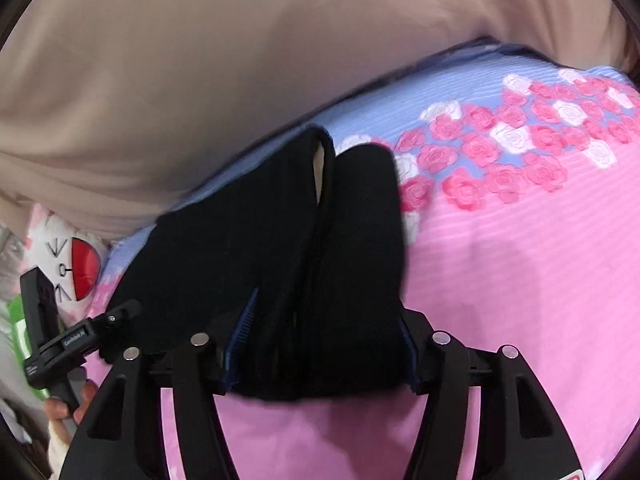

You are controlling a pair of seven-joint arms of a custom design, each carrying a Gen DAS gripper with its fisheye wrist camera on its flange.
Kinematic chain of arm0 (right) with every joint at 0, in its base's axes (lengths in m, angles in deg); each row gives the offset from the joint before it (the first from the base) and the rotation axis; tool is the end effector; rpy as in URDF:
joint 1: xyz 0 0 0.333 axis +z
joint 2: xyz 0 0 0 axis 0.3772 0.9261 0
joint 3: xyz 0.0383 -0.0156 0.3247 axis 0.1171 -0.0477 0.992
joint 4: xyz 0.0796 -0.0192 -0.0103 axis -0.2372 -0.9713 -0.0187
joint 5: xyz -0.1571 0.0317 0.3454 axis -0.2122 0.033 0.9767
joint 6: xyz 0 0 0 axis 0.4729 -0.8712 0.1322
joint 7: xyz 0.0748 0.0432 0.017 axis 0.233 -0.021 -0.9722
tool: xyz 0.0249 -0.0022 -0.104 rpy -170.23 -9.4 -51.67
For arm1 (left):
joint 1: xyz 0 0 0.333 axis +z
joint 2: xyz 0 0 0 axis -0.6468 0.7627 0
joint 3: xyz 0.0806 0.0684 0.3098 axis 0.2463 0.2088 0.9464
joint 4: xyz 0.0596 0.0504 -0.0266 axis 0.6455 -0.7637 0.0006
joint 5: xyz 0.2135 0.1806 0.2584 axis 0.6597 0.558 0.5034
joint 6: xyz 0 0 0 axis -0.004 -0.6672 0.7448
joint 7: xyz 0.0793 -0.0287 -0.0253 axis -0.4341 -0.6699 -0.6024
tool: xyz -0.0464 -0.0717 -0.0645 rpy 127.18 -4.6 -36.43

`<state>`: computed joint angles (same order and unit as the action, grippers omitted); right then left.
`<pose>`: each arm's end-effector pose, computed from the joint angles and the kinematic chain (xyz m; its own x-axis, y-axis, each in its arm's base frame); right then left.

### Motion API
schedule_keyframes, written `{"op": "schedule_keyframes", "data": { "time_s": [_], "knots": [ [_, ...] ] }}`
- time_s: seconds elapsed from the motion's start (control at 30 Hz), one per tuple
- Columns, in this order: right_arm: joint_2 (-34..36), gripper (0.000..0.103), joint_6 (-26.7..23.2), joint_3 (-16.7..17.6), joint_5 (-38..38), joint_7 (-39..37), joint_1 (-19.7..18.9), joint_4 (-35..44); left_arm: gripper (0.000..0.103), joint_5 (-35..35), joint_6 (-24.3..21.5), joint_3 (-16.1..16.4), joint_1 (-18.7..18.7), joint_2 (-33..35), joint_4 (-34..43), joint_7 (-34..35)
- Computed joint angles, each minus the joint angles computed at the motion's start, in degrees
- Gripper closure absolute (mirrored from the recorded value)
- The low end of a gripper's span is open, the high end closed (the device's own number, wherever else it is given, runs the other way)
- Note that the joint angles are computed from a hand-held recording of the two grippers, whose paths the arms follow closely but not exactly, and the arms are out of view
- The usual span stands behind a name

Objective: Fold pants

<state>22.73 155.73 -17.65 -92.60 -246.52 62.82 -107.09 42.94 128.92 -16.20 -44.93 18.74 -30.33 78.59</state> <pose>0.5948 0.4282 0.4392 -0.2677 -0.8474 -0.4586 -0.5663 0.5234 -0.6366 0.7464 -0.2088 0.4768 -0.4099 -0.8687 0.2782 -0.7712 0.1671 -0.6143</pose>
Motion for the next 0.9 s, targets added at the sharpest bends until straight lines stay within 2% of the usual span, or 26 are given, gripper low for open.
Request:
{"op": "schedule_keyframes", "data": {
  "time_s": [0.03,0.07,0.1,0.13,0.17,0.2,0.23,0.27,0.3,0.33,0.37,0.4,0.43,0.47,0.53,0.57,0.6,0.63,0.67,0.7,0.73,0.77,0.83,0.9],
  "knots": [
    [-2.46,0.041,-6.06,-2.31,-2.25,-0.35,3.65,-1.08,0.042,2.46,3.36,2.83,-1.14,-3.47,-4.16,-2.37],
    [-3.44,0.040,-14.04,-4.74,-3.49,-0.71,7.98,-0.15,0.041,3.95,5.51,4.24,-1.63,-5.81,-6.82,-4.32],
    [-4.19,0.040,-19.94,-5.16,-7.30,-0.58,10.32,1.20,0.041,5.26,7.11,5.29,-1.82,-8.28,-9.08,-6.13],
    [-4.22,0.040,-22.64,-3.99,-9.56,-1.81,10.65,3.23,0.041,5.72,7.03,5.01,-1.58,-9.26,-9.37,-6.62],
    [-3.59,0.043,-22.15,-1.88,-9.53,-4.41,8.98,5.41,0.041,6.26,6.37,4.85,-1.78,-9.49,-8.72,-7.56],
    [-2.10,0.048,-20.28,1.65,-8.91,-7.74,5.72,8.42,0.040,6.67,4.80,4.62,-2.22,-9.08,-7.19,-8.77],
    [0.46,0.057,-17.01,3.25,-6.18,-12.14,3.57,11.98,0.039,7.00,4.10,4.01,-2.84,-8.08,-5.73,-9.18],
    [3.19,0.061,-15.96,2.85,-1.80,-16.89,3.09,15.47,0.039,7.99,3.68,3.76,-3.68,-7.20,-4.90,-9.10],
    [6.94,0.064,-17.13,0.44,5.15,-23.07,4.13,20.08,0.038,9.69,3.38,4.35,-4.64,-6.25,-4.18,-9.42],
    [9.50,0.066,-18.70,-1.69,10.16,-27.65,4.83,22.69,0.038,13.30,3.39,6.27,-7.14,-4.34,-3.12,-11.27],
    [11.35,0.067,-21.69,-1.82,12.35,-29.22,4.10,23.29,0.038,16.28,3.46,7.77,-9.14,-4.10,-3.92,-13.33],
    [11.26,0.067,-21.50,0.04,11.54,-26.77,2.45,21.90,0.036,20.93,3.64,10.04,-11.40,-2.95,-3.98,-16.53],
    [9.16,0.069,-19.22,3.05,9.70,-20.30,0.01,18.50,0.035,21.80,5.08,10.33,-11.67,-2.81,-4.38,-17.12],
    [6.58,0.069,-15.67,4.07,8.51,-17.26,-1.00,14.68,0.033,22.95,8.23,10.44,-11.69,-3.68,-6.68,-18.22],
    [3.65,0.072,-15.10,1.80,6.32,-16.37,1.75,12.26,0.031,25.46,8.32,10.94,-11.82,-4.86,-7.60,-19.39],
    [2.52,0.072,-14.39,-0.86,4.91,-16.90,4.63,11.29,0.032,25.23,8.44,10.07,-11.14,-5.17,-7.82,-19.32],
    [2.55,0.072,-14.17,-3.45,6.46,-18.91,7.12,11.32,0.032,25.45,9.01,9.81,-10.86,-5.74,-8.52,-19.65],
    [3.02,0.072,-14.30,-4.06,7.87,-21.28,7.61,11.43,0.032,27.53,9.63,11.34,-12.01,-6.08,-9.05,-21.64],
    [4.87,0.072,-16.48,-4.17,12.62,-26.57,7.50,12.76,0.032,29.47,9.32,12.48,-12.87,-6.11,-8.96,-23.14],
    [5.49,0.068,-17.29,-4.96,15.26,-27.97,7.89,12.09,0.032,30.68,8.80,12.72,-13.12,-6.41,-9.32,-23.84],
    [4.21,0.069,-14.90,-4.28,15.15,-25.69,7.05,9.47,0.032,30.98,9.25,12.06,-12.61,-7.54,-10.94,-23.72],
    [2.31,0.069,-11.94,-5.54,14.85,-22.10,7.94,6.58,0.032,32.36,10.14,12.50,-12.86,-8.95,-12.83,-24.61],
    [-0.35,0.068,-13.36,-5.39,11.21,-17.95,9.07,4.79,0.027,37.71,13.05,14.96,-14.68,-12.66,-17.80,-28.55],
    [-2.79,0.067,-18.05,-5.59,4.48,-13.74,12.16,3.87,0.017,41.25,15.43,15.53,-14.86,-16.25,-22.35,-31.70]
  ]
}}
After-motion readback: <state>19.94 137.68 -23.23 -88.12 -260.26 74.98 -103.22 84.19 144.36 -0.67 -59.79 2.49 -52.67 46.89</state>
